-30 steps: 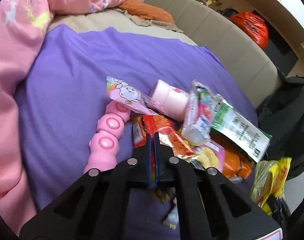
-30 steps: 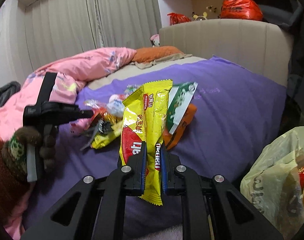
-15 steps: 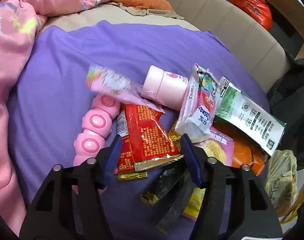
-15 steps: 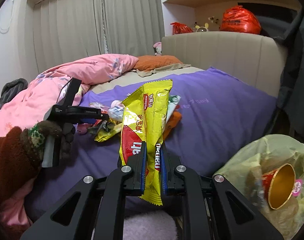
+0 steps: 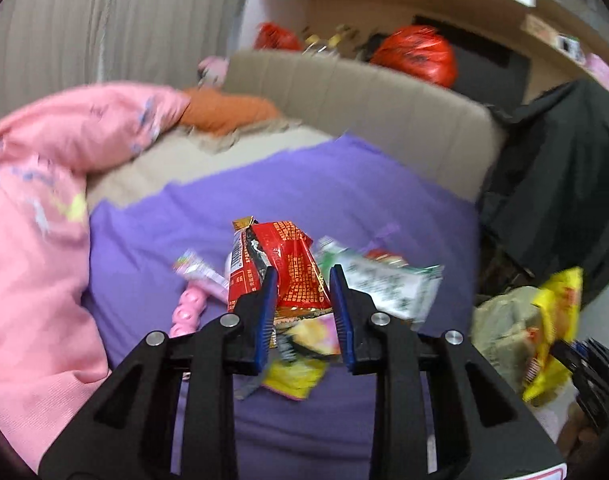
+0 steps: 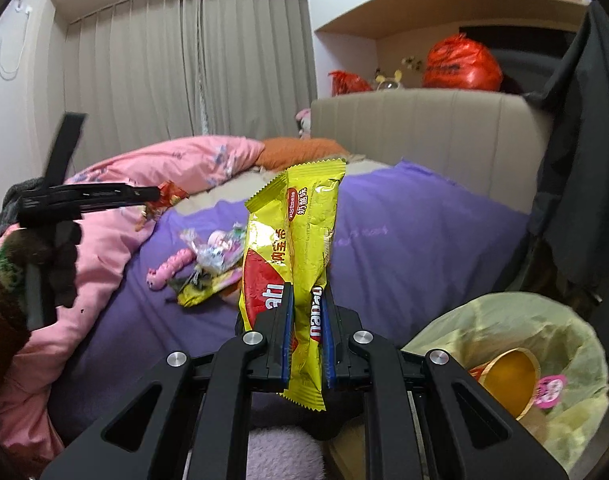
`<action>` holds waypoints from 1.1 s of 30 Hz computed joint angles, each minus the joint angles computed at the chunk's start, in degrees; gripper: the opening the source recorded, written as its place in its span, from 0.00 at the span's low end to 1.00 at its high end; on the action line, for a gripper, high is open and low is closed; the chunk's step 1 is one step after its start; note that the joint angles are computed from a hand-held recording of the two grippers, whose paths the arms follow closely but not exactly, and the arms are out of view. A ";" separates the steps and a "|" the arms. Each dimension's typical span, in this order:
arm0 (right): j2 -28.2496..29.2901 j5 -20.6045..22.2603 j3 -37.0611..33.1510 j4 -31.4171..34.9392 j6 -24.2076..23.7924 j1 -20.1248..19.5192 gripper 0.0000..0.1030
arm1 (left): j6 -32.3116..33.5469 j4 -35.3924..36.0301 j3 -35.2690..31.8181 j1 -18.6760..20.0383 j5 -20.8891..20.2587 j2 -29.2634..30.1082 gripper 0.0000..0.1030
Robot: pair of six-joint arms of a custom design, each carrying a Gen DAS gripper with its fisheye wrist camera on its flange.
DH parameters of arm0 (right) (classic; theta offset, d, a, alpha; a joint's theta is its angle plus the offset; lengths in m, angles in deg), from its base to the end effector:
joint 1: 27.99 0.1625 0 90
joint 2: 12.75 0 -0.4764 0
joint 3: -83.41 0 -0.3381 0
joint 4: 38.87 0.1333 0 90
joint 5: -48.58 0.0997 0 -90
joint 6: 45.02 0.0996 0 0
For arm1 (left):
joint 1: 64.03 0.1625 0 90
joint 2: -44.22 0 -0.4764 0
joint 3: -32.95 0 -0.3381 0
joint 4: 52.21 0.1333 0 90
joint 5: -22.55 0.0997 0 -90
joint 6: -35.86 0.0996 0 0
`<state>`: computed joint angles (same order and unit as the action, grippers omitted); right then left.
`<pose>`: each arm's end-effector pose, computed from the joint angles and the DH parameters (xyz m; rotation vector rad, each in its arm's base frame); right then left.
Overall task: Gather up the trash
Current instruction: 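Grasp the red snack packet with the left tool while the right tool holds the wafer packet, then carry both packets over the trash bag and open both tools to drop them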
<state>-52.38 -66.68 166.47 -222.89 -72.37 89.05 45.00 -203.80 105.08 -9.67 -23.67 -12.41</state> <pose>0.4197 -0.6226 0.2538 0.8954 -2.3144 1.1647 -0.2487 -0.6939 0.4920 0.5179 2.3001 -1.1763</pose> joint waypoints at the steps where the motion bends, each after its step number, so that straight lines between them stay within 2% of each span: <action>1: -0.60 -0.26 0.52 -1.06 -0.17 0.02 0.13 | 1.16 -1.10 0.53 -1.22 -0.03 -0.01 0.25; 9: -5.81 -3.31 5.58 -8.31 -2.31 -0.16 0.13 | 5.01 -3.72 3.35 -8.50 -1.20 1.70 0.25; 15: -10.62 -4.53 10.32 -12.57 -2.19 -1.50 0.13 | 5.41 -2.41 3.51 -10.91 -4.36 4.27 0.25; 17: -11.77 -5.43 11.54 -14.05 -2.81 -1.93 0.13 | 3.61 0.05 2.27 -10.92 -7.45 5.40 0.25; 22: -14.26 -7.92 13.37 -16.99 -4.57 -3.18 0.13 | -0.84 6.51 -1.29 -9.50 -19.31 7.89 0.25; 27: -16.71 -10.48 14.60 -17.71 -4.82 -5.38 0.13 | -1.24 10.73 -2.81 -8.96 -24.86 11.08 0.25; 31: -17.73 -11.40 15.21 -16.35 -4.47 -7.32 0.13 | -1.48 16.07 -6.68 -8.17 -29.65 15.95 0.25; 33: -17.86 -11.04 15.19 -14.72 -3.55 -8.27 0.13 | -0.62 17.78 -8.52 -8.11 -30.33 18.38 0.26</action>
<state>-70.23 -77.72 181.66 -237.61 -75.92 80.78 44.38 -186.02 96.56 -17.77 -54.00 5.97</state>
